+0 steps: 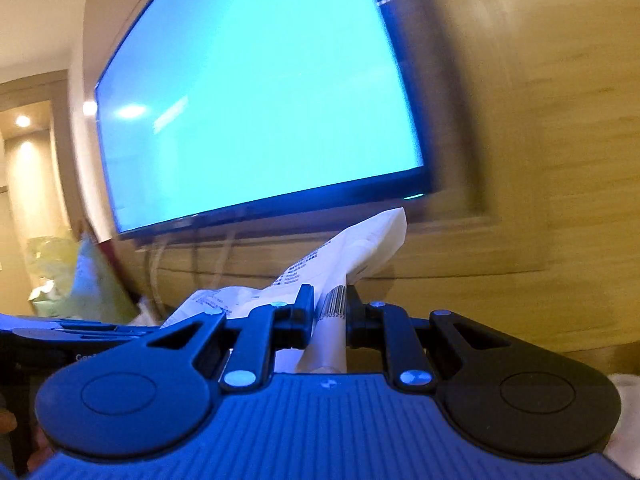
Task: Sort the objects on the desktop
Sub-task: 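Lift the white bag with the left tool and carry it to the basket, then open the left tool to drop the bag into the white basket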
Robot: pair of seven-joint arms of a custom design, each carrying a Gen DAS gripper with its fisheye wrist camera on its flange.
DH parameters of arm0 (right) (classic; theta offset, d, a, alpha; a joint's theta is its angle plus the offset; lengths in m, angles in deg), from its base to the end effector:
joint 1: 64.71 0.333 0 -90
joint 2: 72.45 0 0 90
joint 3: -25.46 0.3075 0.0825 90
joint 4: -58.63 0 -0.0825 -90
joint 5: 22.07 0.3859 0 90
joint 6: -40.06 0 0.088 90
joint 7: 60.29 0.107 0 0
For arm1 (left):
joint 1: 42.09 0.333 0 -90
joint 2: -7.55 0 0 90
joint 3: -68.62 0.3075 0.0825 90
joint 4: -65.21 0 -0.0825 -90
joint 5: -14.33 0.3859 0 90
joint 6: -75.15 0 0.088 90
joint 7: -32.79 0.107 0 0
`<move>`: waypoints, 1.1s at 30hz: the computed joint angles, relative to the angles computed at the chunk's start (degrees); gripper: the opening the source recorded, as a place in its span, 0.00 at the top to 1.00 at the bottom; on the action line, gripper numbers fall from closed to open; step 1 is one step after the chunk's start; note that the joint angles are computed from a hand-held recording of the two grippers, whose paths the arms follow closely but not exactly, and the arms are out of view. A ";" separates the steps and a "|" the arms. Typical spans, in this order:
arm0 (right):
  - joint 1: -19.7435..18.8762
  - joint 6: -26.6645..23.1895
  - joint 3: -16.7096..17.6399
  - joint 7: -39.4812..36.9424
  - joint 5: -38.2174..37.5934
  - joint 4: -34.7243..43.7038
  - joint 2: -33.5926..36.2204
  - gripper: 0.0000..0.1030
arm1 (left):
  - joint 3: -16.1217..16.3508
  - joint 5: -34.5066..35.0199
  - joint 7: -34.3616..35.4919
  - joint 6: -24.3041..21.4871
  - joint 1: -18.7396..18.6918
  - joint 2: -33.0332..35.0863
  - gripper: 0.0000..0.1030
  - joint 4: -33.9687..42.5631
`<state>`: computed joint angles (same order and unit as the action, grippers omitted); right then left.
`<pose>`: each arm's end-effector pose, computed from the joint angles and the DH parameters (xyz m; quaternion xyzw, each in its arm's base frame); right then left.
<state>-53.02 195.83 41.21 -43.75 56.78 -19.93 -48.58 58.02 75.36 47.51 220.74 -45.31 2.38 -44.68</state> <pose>0.6762 0.2640 0.5612 -0.6920 0.3591 -0.1127 0.6160 0.5637 -0.1537 0.5979 -0.7067 0.4840 -0.2943 0.4240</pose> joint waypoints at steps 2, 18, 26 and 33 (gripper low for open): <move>2.54 0.77 0.04 3.47 -3.36 1.75 1.74 0.84 | 1.56 -1.26 1.83 0.90 1.36 -2.51 0.73 -3.00; 17.62 -7.88 -10.75 50.15 -47.84 15.13 14.89 0.83 | 6.97 -28.06 32.11 10.36 8.31 1.98 0.80 -7.49; 18.27 -9.15 -10.96 58.80 -59.73 13.67 13.77 0.41 | 7.05 -28.50 33.30 12.41 8.87 3.92 0.24 -6.91; 20.60 9.69 -11.86 61.49 -69.68 5.03 9.97 0.03 | 6.99 -21.71 28.06 13.20 9.18 4.44 0.12 -5.54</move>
